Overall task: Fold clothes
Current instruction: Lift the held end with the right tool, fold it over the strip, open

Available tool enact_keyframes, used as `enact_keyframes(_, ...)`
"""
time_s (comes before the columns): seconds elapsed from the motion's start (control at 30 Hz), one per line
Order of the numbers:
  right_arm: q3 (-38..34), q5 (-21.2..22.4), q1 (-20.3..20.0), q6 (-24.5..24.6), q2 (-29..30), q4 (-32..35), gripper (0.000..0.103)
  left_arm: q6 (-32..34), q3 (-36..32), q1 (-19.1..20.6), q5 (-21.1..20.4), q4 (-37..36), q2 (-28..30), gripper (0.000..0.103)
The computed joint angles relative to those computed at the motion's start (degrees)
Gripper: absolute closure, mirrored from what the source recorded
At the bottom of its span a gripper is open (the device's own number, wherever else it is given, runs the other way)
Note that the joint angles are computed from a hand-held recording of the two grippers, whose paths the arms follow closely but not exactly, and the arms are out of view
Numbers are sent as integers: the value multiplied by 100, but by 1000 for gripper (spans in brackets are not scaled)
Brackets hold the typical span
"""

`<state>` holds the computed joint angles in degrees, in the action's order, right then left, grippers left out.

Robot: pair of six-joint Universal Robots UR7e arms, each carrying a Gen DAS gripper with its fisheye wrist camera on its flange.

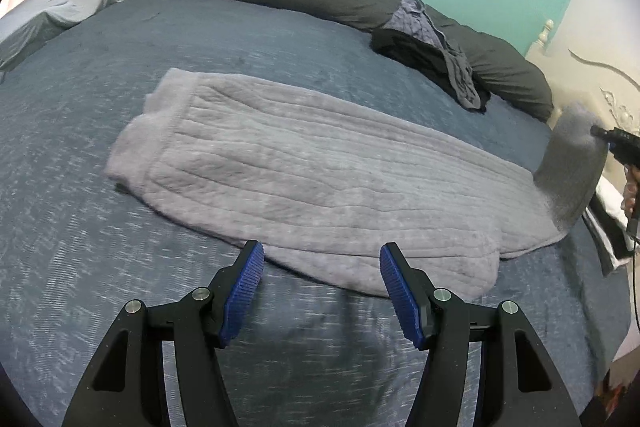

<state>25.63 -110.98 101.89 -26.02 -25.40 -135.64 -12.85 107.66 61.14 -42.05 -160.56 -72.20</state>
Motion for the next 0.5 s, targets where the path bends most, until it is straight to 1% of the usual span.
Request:
enact_keyframes(0.1,52,35,190,-68,109,69,87,-99,78,14,-87,-26,-161,39)
enact_keyframes(0.17,-21,-69,337,-119,256,159,87,-136,98,14,-180,-38,-246,39)
enact_keyframes(0.27,-131,-240,531,-157,454,280,87,-91,102,13,-146,-162,-292,39)
enact_keyframes(0.33,-204,-306,654,-218,600,338,87,-153,122,59,-263,-189,-347,39)
enact_keyframes(0.37,-199,-307,716,-261,651,344,87,-181,132,82,-327,-196,-374,39)
enact_keyframes(0.5,-375,-297,917,-373,921,474,87,-251,221,121,-323,-129,-483,38)
